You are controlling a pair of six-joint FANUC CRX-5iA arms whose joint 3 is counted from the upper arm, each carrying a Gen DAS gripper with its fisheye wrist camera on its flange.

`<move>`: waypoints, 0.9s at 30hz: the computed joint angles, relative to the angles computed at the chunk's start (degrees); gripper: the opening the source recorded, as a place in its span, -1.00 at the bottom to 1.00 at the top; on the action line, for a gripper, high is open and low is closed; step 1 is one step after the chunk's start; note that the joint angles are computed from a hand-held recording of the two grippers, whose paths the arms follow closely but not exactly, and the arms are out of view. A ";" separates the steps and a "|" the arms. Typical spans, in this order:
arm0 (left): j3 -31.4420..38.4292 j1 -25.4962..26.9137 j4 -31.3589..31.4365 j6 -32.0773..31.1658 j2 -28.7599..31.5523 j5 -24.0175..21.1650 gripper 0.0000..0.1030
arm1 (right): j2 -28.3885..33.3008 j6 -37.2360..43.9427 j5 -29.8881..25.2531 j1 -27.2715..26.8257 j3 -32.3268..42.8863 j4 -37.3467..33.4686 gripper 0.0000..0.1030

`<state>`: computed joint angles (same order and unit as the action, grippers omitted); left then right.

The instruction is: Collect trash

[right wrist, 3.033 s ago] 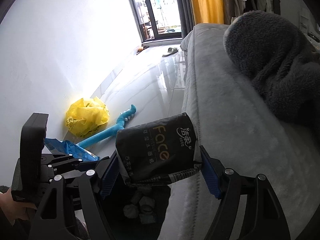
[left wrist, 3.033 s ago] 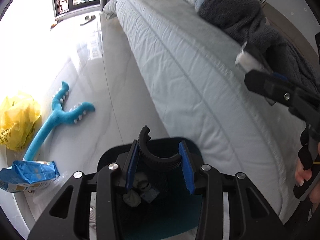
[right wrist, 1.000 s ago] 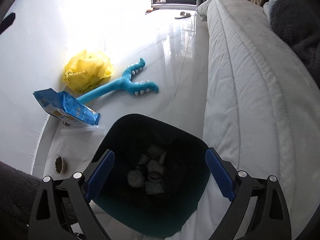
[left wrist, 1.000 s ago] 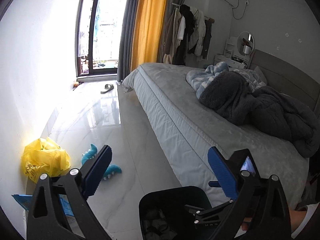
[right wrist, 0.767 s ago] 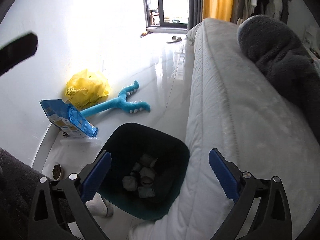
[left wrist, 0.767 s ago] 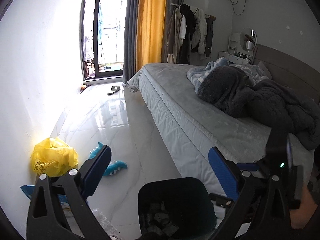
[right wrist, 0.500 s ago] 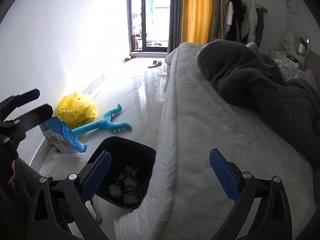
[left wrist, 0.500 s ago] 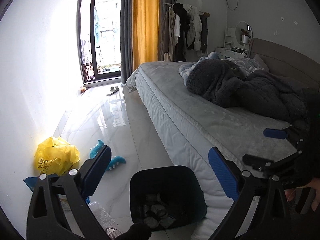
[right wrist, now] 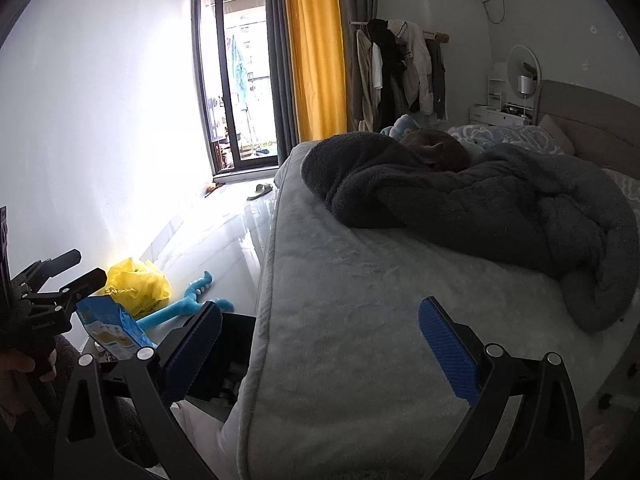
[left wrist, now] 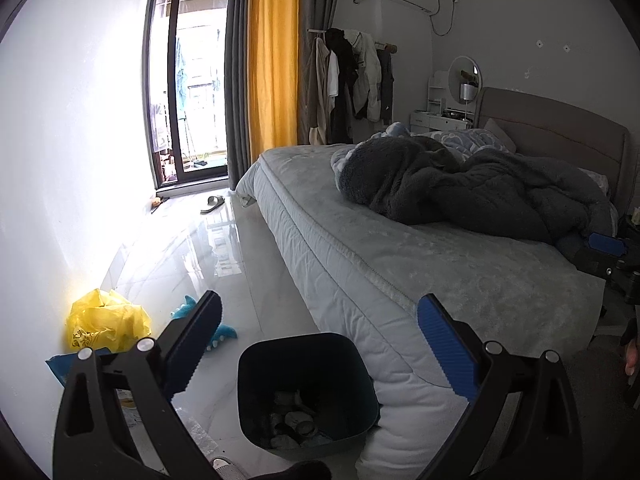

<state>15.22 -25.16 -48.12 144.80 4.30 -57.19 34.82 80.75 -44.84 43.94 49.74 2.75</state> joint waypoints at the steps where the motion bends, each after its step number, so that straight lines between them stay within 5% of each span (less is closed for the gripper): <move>1: -0.07 -0.38 -0.31 0.26 -0.07 -0.32 0.94 | -0.56 0.08 0.41 -0.07 -0.99 -0.14 0.93; 27: 0.10 -0.59 0.76 -0.19 1.40 -1.92 0.94 | -3.65 7.77 2.00 -0.84 -4.62 -7.74 0.93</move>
<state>15.32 -25.75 -47.36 144.61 5.70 -59.12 31.16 88.52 -42.84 43.10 45.12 -4.99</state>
